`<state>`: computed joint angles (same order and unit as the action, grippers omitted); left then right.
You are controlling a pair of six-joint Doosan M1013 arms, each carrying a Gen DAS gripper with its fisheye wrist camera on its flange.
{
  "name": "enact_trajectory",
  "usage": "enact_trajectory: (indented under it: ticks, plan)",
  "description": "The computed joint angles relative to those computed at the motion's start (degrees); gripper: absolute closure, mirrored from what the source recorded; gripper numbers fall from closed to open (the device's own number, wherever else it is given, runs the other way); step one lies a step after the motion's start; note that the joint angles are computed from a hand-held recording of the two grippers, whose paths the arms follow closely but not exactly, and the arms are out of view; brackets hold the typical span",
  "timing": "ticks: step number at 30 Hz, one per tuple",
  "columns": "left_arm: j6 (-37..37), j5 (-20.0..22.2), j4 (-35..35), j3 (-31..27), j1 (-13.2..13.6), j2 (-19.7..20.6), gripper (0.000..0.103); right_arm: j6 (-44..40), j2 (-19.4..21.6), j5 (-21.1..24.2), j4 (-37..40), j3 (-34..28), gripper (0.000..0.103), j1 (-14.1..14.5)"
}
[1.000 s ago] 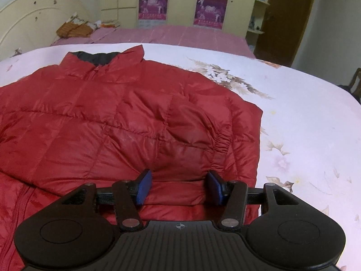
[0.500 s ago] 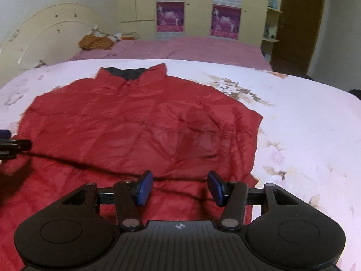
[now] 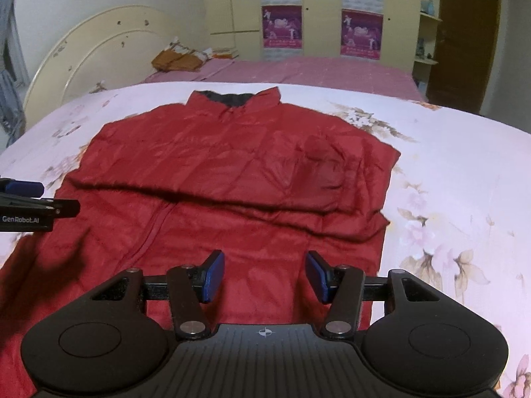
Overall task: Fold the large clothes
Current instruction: 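Fold the jacket side inward toward the zipper with the left tool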
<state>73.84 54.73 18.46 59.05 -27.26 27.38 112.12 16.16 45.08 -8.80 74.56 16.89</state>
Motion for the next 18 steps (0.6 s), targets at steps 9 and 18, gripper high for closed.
enact_trajectory:
  ticks: [9, 18]
  plan:
    - [1.3, -0.7, -1.8, 5.9, 0.3, -4.0, 0.027, 6.4, -3.8, -1.9, -5.0, 4.8, 0.015, 1.6]
    - [4.6, -2.8, -5.3, 11.5, 2.1, -7.8, 0.027, 14.6, -6.1, 3.5, -11.1, 7.8, 0.015, 4.4]
